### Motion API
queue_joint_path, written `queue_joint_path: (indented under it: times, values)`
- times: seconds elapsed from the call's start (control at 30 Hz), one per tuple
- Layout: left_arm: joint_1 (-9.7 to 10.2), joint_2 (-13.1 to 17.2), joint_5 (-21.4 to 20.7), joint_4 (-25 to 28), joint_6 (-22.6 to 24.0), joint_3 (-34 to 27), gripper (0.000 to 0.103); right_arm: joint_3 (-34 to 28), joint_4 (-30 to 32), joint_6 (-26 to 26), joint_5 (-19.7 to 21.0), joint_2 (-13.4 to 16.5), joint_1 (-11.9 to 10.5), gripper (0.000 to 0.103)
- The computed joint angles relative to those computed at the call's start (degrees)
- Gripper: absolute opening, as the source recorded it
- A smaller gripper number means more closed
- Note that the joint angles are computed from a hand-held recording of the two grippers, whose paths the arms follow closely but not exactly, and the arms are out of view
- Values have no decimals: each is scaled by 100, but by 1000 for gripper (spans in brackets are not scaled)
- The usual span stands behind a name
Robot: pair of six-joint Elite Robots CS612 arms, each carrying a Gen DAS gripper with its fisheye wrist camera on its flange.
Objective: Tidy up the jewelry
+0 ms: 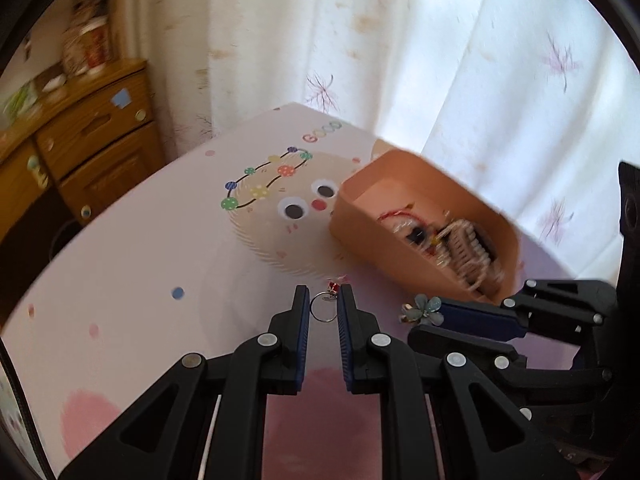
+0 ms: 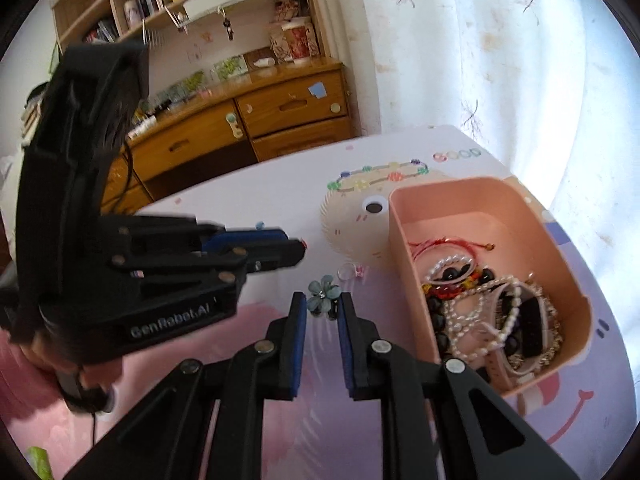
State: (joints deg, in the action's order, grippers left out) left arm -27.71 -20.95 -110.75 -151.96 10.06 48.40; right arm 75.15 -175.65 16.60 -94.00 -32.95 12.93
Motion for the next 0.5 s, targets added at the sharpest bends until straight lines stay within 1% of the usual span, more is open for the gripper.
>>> queue_joint_path:
  times: [0.07,0.17,0.3,0.33,0.43,0.5]
  values:
    - [-43,-125,53,-165,-342,207,12,161,-196,-5,84,-109,-27,15]
    - [-103,-285,60,-416,-683,464,12,392,-465,-62,142,-253,-62,15]
    - [-205,-489,45,-750,-1201,765,12,717,-735,-287,177,-462,-123,16]
    - [-231,-533,34,-824,-1317,837,12,788,-747,-374,195,-519,-143,16]
    - [-323,-664,193,-977,-1485,1032,12,975,-640,-593,313,-690,-207,16]
    - [-386,-733,257,-1098,-1695,1146,12,1105,-564,-777,377,-811,-256,16]
